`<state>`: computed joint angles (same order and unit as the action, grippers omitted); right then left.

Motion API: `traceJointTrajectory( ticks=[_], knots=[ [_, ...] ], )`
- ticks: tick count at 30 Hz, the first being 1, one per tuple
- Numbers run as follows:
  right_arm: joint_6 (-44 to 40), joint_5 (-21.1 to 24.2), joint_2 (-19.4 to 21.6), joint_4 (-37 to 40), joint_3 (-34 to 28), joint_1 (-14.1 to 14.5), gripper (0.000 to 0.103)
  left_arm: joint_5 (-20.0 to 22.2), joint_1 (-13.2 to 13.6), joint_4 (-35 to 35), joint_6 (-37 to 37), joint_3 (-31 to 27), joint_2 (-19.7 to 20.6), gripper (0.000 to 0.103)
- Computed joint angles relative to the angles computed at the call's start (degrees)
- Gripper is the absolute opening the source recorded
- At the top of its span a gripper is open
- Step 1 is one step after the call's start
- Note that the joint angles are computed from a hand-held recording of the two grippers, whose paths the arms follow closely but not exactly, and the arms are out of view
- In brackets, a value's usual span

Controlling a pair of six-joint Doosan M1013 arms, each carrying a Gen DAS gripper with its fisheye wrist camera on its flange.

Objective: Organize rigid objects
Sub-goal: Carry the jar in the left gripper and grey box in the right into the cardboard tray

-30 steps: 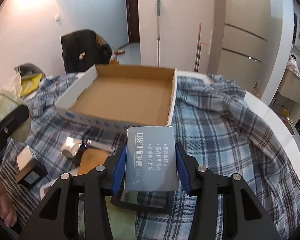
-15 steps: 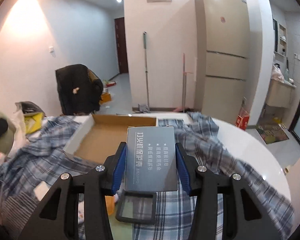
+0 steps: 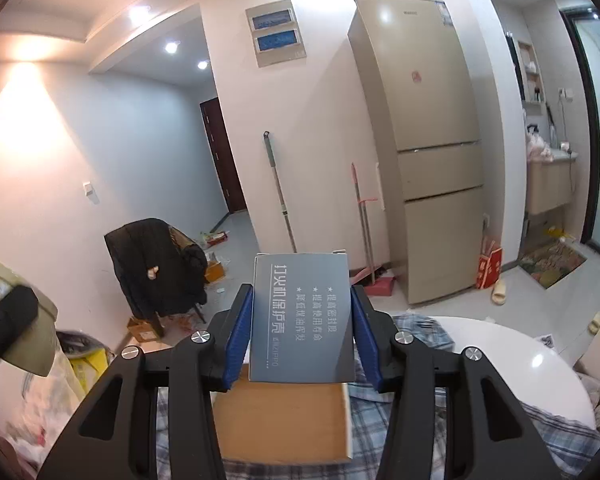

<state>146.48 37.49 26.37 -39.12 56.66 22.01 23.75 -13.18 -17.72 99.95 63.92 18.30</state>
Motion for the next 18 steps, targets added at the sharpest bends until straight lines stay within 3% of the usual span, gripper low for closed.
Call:
traceJointTrajectory(
  ticks=[3, 6, 11, 13, 16, 18],
  knots=[
    [-0.43, 1.19, 1.75, -0.54, -2.05, -0.22, 0.046, 1.87, -0.58, 10.59, -8.47, -3.92, 2.61, 0.077],
    [2.44, 3.27, 3.44, -0.97, -3.23, -0.52, 0.046, 5.32, -0.72, 14.06, -9.16, -6.52, 5.31, 0.077],
    [-6.29, 7.19, 7.24, 4.71, -6.83, -1.16, 0.046, 16.32, 0.02, 9.76, -4.90, -12.21, 11.59, 0.077],
    [-7.78, 7.10, 7.80, 7.03, -6.53, -1.77, 0.046, 18.47, 0.25, 9.46, -3.93, -13.39, 13.43, 0.077],
    [-13.25, 8.10, 9.02, 16.78, -6.88, -3.39, 0.046, 22.48, 1.13, 6.40, -0.89, -15.06, 16.22, 0.077],
    [-19.18, 11.19, 10.69, 25.57, -9.13, -4.53, 0.046, 28.01, 1.22, 8.01, -1.27, -18.33, 19.05, 0.077]
  ],
)
